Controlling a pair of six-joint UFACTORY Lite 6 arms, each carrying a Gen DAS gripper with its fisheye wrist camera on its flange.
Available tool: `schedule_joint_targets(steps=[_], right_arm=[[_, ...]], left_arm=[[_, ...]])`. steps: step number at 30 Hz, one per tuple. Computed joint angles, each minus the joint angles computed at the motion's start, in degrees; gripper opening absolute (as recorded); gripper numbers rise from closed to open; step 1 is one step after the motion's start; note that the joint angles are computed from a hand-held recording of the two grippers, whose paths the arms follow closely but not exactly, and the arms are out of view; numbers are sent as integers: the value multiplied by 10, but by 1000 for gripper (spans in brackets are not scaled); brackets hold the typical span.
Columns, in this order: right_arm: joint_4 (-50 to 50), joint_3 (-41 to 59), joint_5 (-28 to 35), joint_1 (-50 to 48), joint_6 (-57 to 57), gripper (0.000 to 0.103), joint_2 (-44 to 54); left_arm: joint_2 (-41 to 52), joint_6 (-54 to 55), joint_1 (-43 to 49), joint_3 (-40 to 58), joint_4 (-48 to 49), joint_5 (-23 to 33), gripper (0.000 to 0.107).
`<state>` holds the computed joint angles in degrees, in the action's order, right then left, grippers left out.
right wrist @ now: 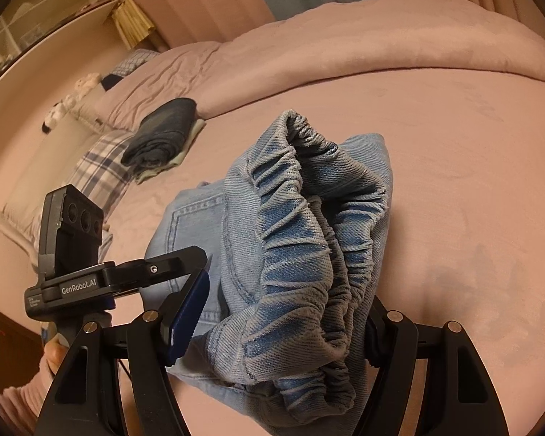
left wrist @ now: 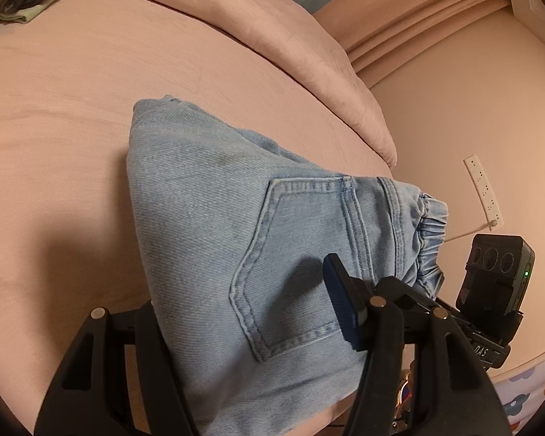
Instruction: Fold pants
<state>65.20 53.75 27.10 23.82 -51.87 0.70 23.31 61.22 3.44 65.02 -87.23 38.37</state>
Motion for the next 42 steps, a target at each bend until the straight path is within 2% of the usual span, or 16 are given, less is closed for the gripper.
schedule_joint_targets(steps=[15,33,42], right_arm=[[-30,44,-11,42,24,74,32],[-59,104,-19,75,48,74,76],[-77,137,-22,79,74,74,99]], left_arm=[[-46,65,-8,-62,-86,-30,60],[-103,98,-23,-124,-142,-63,60],[-111,92,-38,-123,-143,-81,60]])
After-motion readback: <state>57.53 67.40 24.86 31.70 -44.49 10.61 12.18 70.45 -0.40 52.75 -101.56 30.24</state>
